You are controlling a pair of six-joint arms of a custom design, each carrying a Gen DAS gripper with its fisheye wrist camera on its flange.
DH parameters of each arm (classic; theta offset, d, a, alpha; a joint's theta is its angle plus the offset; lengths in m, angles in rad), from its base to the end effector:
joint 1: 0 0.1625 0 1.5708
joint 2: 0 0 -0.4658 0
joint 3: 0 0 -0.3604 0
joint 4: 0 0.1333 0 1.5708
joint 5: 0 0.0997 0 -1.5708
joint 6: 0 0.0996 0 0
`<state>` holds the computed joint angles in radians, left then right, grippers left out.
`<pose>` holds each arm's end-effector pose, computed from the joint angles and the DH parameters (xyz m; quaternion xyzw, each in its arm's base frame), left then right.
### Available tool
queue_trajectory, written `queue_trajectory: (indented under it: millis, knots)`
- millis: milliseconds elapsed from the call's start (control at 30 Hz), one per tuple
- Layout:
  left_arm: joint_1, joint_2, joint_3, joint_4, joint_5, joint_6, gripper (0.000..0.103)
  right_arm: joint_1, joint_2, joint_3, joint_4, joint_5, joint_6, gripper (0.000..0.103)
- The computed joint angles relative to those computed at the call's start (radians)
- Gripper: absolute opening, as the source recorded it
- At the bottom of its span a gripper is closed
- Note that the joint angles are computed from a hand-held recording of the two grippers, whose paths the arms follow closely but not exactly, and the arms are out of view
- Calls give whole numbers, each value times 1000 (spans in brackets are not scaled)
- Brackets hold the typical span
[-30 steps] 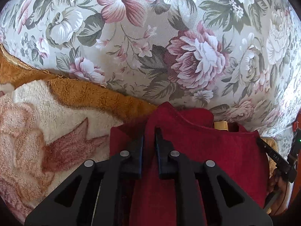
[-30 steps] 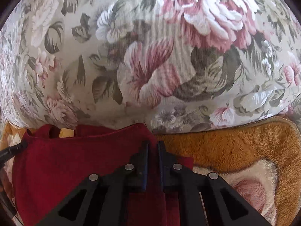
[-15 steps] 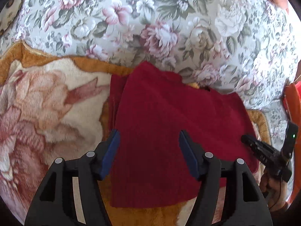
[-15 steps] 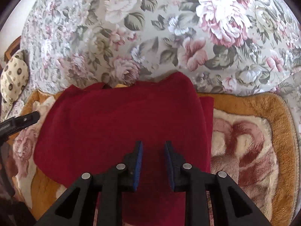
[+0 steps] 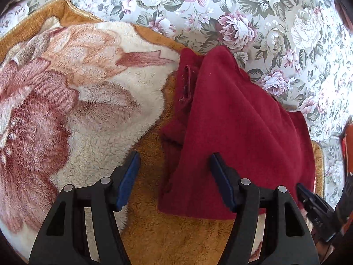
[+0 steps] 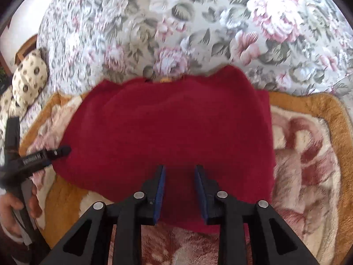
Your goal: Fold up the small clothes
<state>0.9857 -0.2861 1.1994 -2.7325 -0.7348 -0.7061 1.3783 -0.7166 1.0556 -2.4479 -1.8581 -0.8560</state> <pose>-0.2581 -0.7648 -0.0315 -0.1050 0.9022 -0.3328 0.2536 -0.0548 -0.8305 0.3177 0.2748 -0.9145 0.1587 0.2512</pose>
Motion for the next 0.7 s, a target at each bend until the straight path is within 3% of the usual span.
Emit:
queue_trajectory:
  millis: [100, 200, 300, 400, 467, 567, 700]
  knots:
    - [-5, 12, -17, 16, 28, 24, 66, 22, -10, 30, -67, -19, 2, 26]
    - [2, 8, -28, 17, 9, 30, 66, 41, -12, 8, -2, 79, 26, 26]
    - [3, -5, -11, 8, -3, 22, 66, 78, 32, -31, 20, 98, 32, 26]
    - [5, -12, -6, 31, -11, 20, 66, 115, 103, -89, 21, 79, 31, 26]
    - [6, -16, -5, 39, -15, 20, 66, 132, 165, -172, 102, 66, 25, 26]
    - [10, -13, -14, 58, -18, 17, 66, 152, 287, -336, 211, -29, 40, 26]
    - [13, -15, -14, 60, -25, 29, 66, 164, 370, -417, 81, -58, -7, 25]
